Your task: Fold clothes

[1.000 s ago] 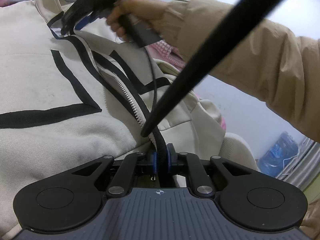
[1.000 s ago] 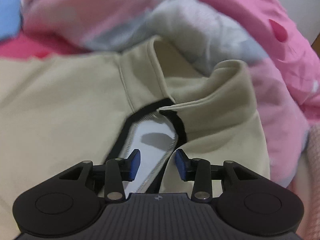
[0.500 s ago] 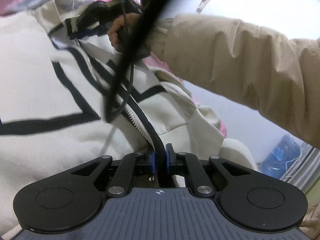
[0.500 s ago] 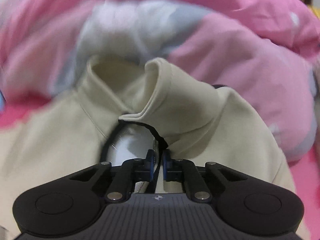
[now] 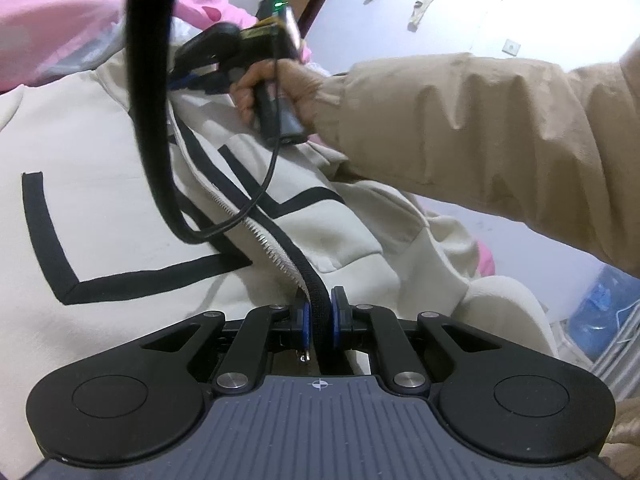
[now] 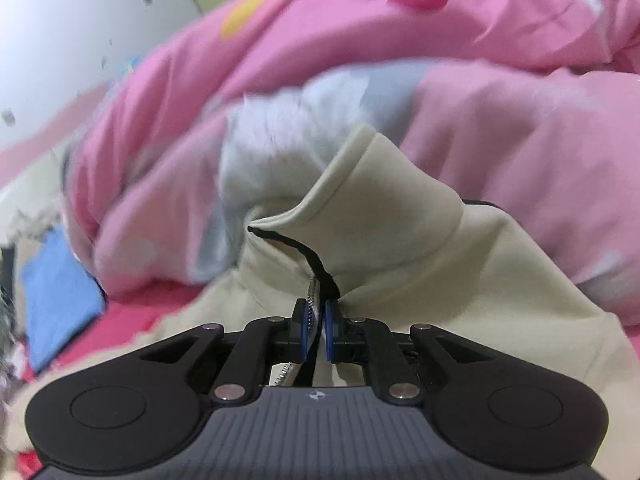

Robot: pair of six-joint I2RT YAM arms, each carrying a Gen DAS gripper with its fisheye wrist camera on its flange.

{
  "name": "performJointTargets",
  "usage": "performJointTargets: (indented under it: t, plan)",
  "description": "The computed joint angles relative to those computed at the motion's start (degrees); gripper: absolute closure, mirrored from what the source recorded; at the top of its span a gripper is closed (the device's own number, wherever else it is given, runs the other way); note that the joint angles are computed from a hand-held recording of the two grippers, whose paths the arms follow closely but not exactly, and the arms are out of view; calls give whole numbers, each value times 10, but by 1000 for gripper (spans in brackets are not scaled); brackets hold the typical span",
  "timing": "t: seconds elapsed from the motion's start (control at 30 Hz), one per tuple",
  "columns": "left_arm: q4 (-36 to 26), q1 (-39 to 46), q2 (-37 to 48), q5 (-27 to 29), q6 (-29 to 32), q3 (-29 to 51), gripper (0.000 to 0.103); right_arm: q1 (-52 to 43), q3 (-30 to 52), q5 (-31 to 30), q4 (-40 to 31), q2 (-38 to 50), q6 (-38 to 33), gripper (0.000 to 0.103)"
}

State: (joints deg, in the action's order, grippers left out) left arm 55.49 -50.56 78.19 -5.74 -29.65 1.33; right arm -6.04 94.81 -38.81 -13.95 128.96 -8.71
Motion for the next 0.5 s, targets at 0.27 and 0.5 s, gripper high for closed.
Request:
performJointTargets:
  t: [0.27,0.5]
  plan:
    - [12,45,20,45,-1,2,93,35,36,81,-39,39,-45,81]
    - [45,47,42,49,0,-5,93,12,-71,56,-26,-63,-93,76]
